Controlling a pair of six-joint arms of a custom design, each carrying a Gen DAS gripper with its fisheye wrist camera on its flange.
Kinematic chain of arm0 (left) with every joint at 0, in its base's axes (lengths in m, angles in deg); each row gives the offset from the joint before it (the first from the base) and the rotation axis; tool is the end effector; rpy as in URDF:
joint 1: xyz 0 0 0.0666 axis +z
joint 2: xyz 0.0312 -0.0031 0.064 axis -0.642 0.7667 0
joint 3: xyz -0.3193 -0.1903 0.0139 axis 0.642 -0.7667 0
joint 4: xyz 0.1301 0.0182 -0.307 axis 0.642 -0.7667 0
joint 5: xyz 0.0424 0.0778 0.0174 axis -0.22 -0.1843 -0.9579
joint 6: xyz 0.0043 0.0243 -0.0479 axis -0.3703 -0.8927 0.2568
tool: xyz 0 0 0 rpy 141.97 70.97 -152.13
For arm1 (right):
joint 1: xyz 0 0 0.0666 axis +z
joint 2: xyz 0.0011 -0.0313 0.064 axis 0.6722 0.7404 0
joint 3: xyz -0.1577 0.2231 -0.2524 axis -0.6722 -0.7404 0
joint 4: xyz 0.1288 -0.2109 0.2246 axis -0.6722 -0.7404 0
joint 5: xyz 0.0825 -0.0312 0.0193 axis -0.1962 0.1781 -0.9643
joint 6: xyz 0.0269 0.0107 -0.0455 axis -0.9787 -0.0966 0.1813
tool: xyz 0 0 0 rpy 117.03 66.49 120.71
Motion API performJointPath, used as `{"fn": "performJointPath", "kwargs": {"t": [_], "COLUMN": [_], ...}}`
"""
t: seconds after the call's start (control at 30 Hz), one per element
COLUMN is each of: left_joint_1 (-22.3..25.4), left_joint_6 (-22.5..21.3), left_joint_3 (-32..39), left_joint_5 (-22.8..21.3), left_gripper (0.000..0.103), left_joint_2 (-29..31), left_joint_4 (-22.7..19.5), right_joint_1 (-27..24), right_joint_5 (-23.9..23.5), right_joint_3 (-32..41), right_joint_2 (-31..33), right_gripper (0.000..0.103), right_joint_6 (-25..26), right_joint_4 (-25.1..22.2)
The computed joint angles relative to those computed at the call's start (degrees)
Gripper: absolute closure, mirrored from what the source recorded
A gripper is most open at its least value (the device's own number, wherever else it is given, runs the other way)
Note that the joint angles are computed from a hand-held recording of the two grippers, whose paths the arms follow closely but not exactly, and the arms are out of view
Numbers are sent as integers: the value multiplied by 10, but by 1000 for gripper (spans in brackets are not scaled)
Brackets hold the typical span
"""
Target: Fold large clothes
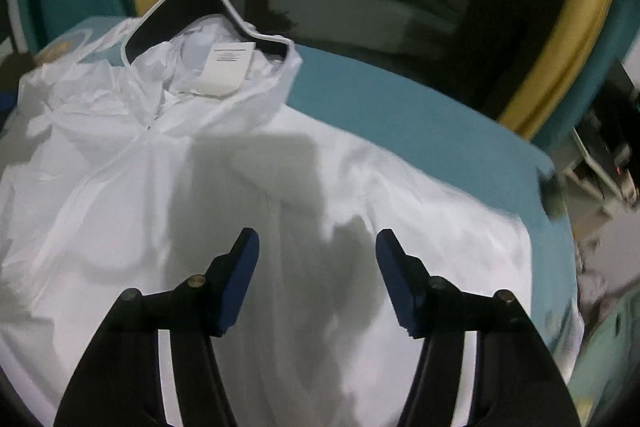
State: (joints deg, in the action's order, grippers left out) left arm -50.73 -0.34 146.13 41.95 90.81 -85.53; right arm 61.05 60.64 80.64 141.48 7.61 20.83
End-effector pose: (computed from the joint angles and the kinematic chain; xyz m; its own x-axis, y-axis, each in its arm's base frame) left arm 0.4213 -0.0904 0.3352 -0.6852 0.2112 -0.6970 0.4166 0.8987 -0.1373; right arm 0.4256 0.1356 0.3071 -0.7855 -0.2276 -0.5754 -0.1543 0.9726 -0.1740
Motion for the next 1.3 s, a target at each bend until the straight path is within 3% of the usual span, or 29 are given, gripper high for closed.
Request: {"fn": "performJointPath", "kwargs": {"t": [0.13, 0.27, 0.3, 0.33, 0.37, 0.4, 0.47, 0.67, 0.83, 0.97, 1.17, 1.3], "left_joint_1": [17, 27, 30, 34, 38, 41, 43, 67, 88, 109, 137, 157], "left_joint_6": [6, 8, 8, 6, 7, 6, -1, -20, -37, -39, -36, -66], "left_joint_3": [10, 4, 6, 7, 9, 13, 17, 17, 19, 15, 18, 38], "left_joint_5": [9, 1, -1, 1, 5, 7, 1, 45, 59, 72, 58, 64], "left_gripper": [20, 20, 20, 20, 20, 20, 20, 21, 21, 21, 21, 21], "left_joint_2": [20, 20, 23, 23, 25, 29, 34, 28, 27, 27, 33, 40], "left_joint_4": [-6, 15, 14, 12, 10, 5, -4, -2, 0, 6, 5, -6], "right_joint_1": [-2, -14, -18, -24, -28, -28, -28, 6, 70, 122, 161, 179], "right_joint_5": [12, -16, -29, -47, -57, -53, -44, -10, -1, -1, -25, -37], "right_joint_3": [50, 61, 61, 59, 58, 56, 48, 37, 68, 106, 164, 217], "right_joint_2": [57, 73, 71, 67, 64, 60, 43, -34, -47, -18, 48, 106], "right_gripper": [42, 43, 59, 68, 87, 94, 97, 98, 98, 98, 98, 98], "right_joint_6": [20, 11, 3, -5, -12, -15, -27, -45, -51, -53, -55, -55], "right_joint_4": [-12, -1, 0, 1, 1, 1, 9, 18, 10, 5, -2, -18]}}
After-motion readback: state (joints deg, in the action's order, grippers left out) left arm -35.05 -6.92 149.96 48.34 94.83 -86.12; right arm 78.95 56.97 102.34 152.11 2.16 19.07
